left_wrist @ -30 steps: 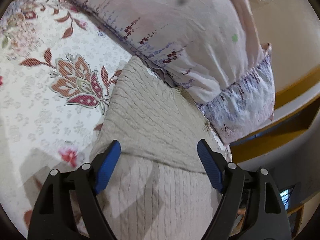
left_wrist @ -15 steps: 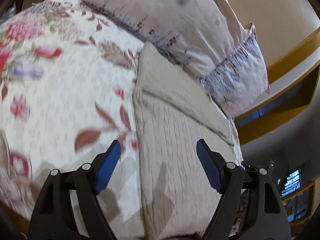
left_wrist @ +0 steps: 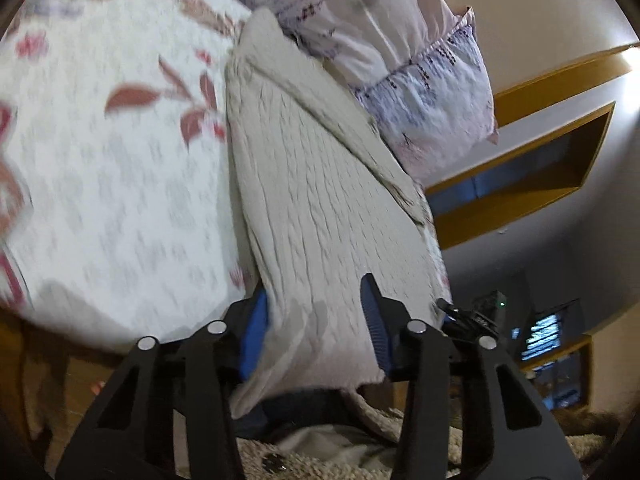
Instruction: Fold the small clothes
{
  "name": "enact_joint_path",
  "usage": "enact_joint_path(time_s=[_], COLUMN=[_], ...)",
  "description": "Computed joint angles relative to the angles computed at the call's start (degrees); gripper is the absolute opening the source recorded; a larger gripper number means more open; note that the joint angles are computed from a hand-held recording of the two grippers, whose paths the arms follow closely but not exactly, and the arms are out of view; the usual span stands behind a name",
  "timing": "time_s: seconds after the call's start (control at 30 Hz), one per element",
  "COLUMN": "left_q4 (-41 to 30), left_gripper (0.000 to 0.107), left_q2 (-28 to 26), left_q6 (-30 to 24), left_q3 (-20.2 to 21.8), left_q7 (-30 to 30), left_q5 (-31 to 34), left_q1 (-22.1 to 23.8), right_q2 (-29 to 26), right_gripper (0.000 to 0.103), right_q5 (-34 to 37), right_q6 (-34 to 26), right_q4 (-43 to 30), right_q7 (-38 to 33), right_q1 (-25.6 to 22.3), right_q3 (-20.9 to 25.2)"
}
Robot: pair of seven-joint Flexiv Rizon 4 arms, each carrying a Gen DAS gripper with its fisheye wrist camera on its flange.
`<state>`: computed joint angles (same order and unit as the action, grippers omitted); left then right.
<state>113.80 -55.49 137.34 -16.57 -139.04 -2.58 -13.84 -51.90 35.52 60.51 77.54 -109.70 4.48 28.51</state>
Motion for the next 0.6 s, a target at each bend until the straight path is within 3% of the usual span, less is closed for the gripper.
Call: enact_joint_path(time_s=[0.1, 0.37, 0.4, 0.43, 0.5, 0.6], left_q4=[-1.17, -3.18, -3.2, -3.32, -3.68, -3.2], left_gripper=[0.035, 0.032, 0.029, 0.017, 0.008, 0.007], left_q2=[-2.54, -3.53, -3.38, -3.02, -2.36, -1.1], left_q6=[1.79, -2.25, -3.09, -4.87, -7.21, -5.43], left_q3=[-2.19, -4.68, -4.89, -5.12, -4.97, -2.96], left_q7=[-1.65, -0.15, 0.19, 0.83, 2.3, 3.91], left_q5=[4.83, 11.64, 11.95, 12.25, 11.55, 8.27], left_q1=[2.21, 4.74, 4.93, 5.08, 4.66, 2.52], right_q2=[0.57, 2.97, 3.12, 3.4, 4.09, 4.7], right_gripper=[0.028, 0.026, 0.019, 0.01, 0.009, 0.008], right_q5=[1.32, 1.47, 1.15, 0.61, -0.47, 0.11], right_q6=[0.01, -0.77, -0.8, -0.61, 1.41, 9.17], right_q4=[1.56, 4.64, 4.77, 5.03, 5.89, 6.62], right_q7=[-2.36, -3.96, -3.92, -3.87, -4.28, -8.09], right_q1=[-1.25, -0.05, 0.34, 0.94, 2.33, 2.71], right_q3=[1.42, 0.57, 0.29, -0.11, -0.81, 1.05])
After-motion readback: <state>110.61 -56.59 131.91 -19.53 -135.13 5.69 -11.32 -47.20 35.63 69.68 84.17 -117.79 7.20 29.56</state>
